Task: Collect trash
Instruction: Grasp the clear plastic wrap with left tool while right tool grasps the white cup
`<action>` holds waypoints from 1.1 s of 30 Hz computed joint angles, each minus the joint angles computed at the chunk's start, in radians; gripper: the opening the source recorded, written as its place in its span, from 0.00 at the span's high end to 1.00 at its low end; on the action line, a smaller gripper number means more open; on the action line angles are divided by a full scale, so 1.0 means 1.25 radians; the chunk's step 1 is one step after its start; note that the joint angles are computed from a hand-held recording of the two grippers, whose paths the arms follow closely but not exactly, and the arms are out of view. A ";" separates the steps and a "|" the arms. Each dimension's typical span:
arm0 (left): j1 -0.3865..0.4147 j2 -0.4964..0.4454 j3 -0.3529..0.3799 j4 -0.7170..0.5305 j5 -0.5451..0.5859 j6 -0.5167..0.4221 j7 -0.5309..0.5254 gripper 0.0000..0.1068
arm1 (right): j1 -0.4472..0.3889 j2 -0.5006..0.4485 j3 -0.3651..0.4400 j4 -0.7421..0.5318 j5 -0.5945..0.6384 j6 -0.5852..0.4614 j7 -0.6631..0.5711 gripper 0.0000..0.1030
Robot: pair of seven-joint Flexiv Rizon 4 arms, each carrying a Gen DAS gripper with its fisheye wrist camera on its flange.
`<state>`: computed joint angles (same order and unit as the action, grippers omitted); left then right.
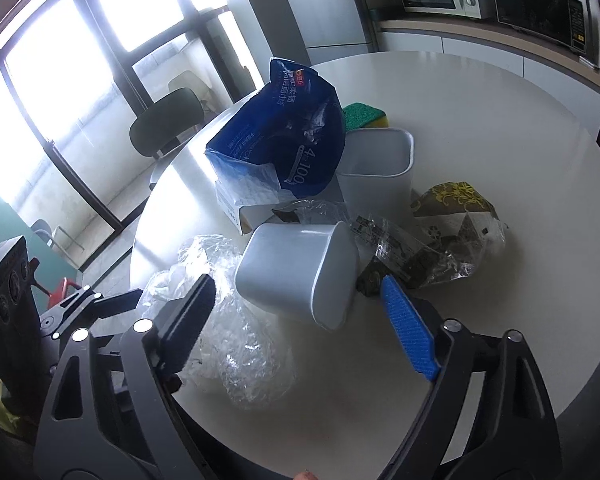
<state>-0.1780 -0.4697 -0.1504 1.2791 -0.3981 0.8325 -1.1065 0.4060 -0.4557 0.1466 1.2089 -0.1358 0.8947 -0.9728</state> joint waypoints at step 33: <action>0.051 0.081 -0.012 0.108 -0.139 0.013 0.072 0.65 | 0.067 0.083 -0.044 0.104 -0.167 0.045 0.051 0.96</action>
